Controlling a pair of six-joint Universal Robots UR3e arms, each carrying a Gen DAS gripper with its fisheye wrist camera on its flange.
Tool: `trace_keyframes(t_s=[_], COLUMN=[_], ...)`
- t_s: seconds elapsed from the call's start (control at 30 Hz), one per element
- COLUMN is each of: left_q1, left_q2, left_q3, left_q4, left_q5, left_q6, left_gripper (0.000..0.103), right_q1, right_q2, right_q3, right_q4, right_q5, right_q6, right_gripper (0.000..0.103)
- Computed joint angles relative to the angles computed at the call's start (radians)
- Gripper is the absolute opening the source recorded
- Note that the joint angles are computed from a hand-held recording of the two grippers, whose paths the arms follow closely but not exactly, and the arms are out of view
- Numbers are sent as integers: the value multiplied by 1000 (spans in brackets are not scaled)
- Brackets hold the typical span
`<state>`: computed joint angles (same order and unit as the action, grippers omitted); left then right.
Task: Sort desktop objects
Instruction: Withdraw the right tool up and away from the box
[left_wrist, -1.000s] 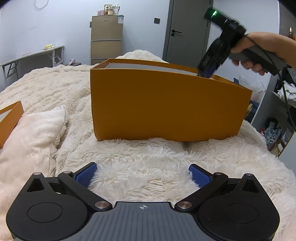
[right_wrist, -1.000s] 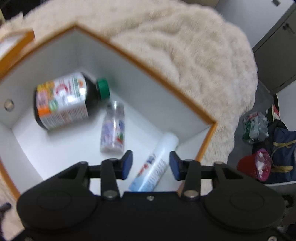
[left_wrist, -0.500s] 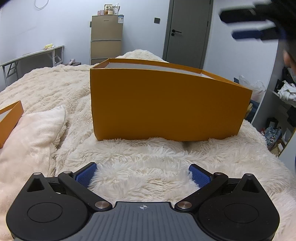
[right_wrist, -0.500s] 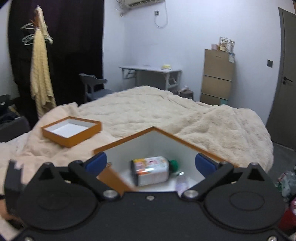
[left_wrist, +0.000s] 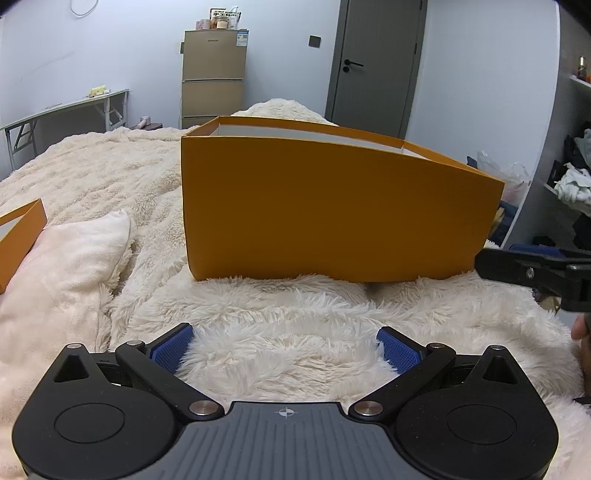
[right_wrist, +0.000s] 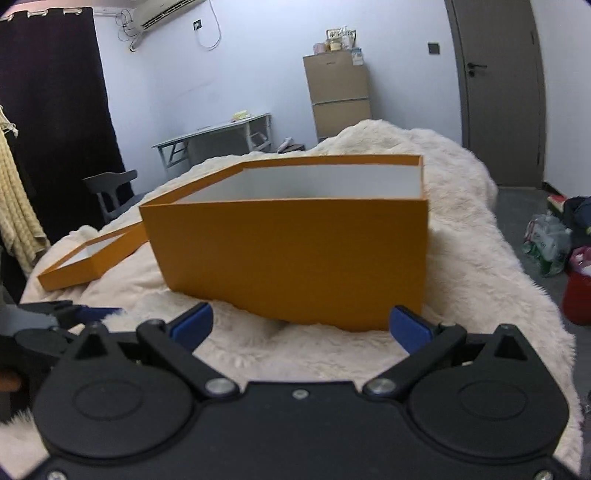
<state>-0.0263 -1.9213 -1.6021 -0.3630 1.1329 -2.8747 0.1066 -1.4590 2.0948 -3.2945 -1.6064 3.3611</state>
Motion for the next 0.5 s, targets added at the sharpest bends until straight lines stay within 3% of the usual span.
trace_keyframes(t_s=[0.13,0.37,0.5], left_q1=[1,-2,0], left_q2=[-2,-2,1], left_q3=[2,-2,-6], left_q4=[-2,6,8], left_q5=[-3,2,1], left_q6=[-3,-4,-2], left_gripper=[103,103,103], right_q1=[39,61,55], right_q2=[31,55,58], right_q3=[-48,-54,-57], right_q4=[69,62,63], right_q5=[-76,-117,-90], right_q6=[-18,-41,-46], right_gripper=[103,103,103])
